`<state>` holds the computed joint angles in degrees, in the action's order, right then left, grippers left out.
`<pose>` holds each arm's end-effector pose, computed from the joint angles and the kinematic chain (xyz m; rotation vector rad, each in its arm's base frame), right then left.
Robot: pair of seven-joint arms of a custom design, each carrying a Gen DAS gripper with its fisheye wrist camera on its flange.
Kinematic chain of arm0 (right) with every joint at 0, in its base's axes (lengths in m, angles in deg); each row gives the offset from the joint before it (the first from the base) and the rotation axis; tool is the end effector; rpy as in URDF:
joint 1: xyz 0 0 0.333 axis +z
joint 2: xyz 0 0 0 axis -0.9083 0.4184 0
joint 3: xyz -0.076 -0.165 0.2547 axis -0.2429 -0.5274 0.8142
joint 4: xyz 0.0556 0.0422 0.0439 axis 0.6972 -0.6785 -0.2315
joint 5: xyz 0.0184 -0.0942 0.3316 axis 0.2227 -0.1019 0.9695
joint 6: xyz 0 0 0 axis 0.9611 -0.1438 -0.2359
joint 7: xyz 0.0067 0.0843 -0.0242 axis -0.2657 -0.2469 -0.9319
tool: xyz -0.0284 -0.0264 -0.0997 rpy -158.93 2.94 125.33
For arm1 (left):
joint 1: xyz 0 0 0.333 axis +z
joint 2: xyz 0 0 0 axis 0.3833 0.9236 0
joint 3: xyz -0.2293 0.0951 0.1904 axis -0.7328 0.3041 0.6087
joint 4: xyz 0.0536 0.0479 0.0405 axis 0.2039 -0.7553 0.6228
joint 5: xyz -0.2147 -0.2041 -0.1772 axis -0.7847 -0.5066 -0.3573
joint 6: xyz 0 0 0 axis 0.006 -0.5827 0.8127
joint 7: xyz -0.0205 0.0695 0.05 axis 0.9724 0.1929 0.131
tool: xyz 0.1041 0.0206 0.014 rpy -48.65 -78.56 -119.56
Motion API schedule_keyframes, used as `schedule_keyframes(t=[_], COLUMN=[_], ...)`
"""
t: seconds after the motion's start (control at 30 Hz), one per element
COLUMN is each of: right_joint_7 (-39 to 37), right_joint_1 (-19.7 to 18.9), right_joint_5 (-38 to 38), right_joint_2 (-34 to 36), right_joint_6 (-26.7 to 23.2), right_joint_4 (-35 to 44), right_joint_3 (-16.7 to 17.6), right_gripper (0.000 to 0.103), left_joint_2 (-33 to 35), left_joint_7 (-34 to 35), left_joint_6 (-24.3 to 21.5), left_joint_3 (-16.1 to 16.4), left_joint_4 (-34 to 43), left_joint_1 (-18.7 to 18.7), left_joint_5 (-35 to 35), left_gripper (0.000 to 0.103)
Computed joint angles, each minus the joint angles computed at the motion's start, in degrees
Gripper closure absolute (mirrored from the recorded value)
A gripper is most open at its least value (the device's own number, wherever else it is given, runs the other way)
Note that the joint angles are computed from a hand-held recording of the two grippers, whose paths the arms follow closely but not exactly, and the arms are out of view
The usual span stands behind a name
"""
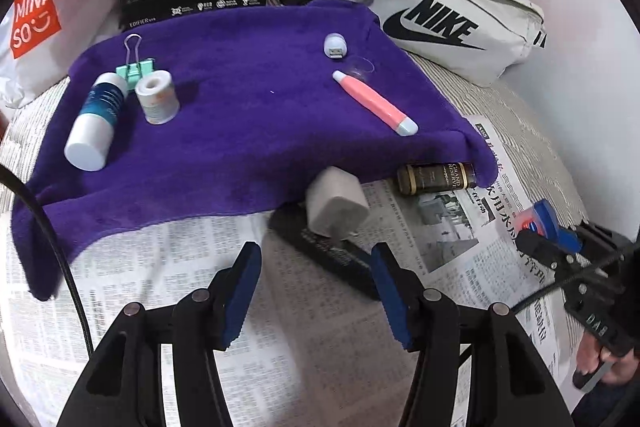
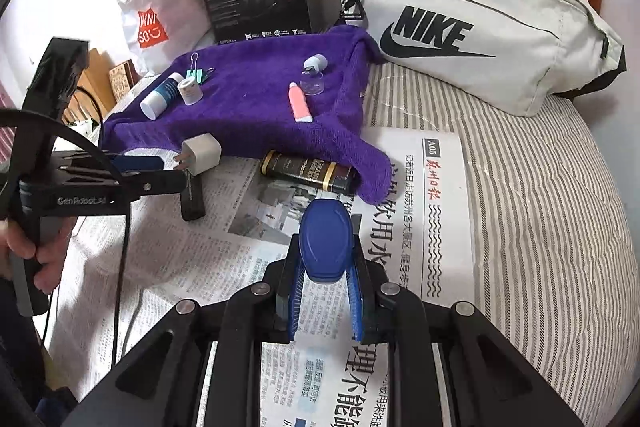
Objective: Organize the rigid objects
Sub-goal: 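Grasp the black rectangular case with left gripper while right holds the blue-capped bottle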
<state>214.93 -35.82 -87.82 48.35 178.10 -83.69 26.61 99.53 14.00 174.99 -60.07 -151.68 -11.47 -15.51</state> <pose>0.4539 0.3273 0.3693 -1.7601 1.9345 -0.5397 0.5730 -0.4766 0.3418 -1.5081 2.5143 -0.7772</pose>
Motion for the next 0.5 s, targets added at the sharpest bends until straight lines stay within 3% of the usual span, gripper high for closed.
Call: schedule_keyframes(t=[0.07, 0.17, 0.27, 0.5], right_joint_7=[2.39, 9.2, 11.13, 16.49], right_joint_1=[1.04, 1.5, 1.96, 1.94], right_joint_5=[-1.85, -5.84, -6.62, -10.67], right_joint_2=[0.27, 0.49, 1.68, 2.22], right_joint_6=[-2.63, -1.74, -4.43, -3.86], right_joint_4=[0.32, -0.39, 0.48, 0.14], right_joint_3=[-0.34, -1.08, -0.67, -0.79], right_gripper=[0.083, 0.083, 0.083, 0.083], left_joint_2=[1.12, 2.83, 3.33, -0.24], left_joint_7=[-0.59, -3.06, -4.79, -3.96], left_joint_6=[-1.02, -2.77, -2.31, -0.77], left_joint_3=[0.27, 1.92, 3.35, 3.82], left_joint_4=[1.76, 4.7, 5.22, -0.83], left_joint_1=[-0.58, -2.13, -3.54, -2.97], left_joint_5=[0.08, 1.39, 3.67, 6.87], left_gripper=[0.048, 0.047, 0.045, 0.04])
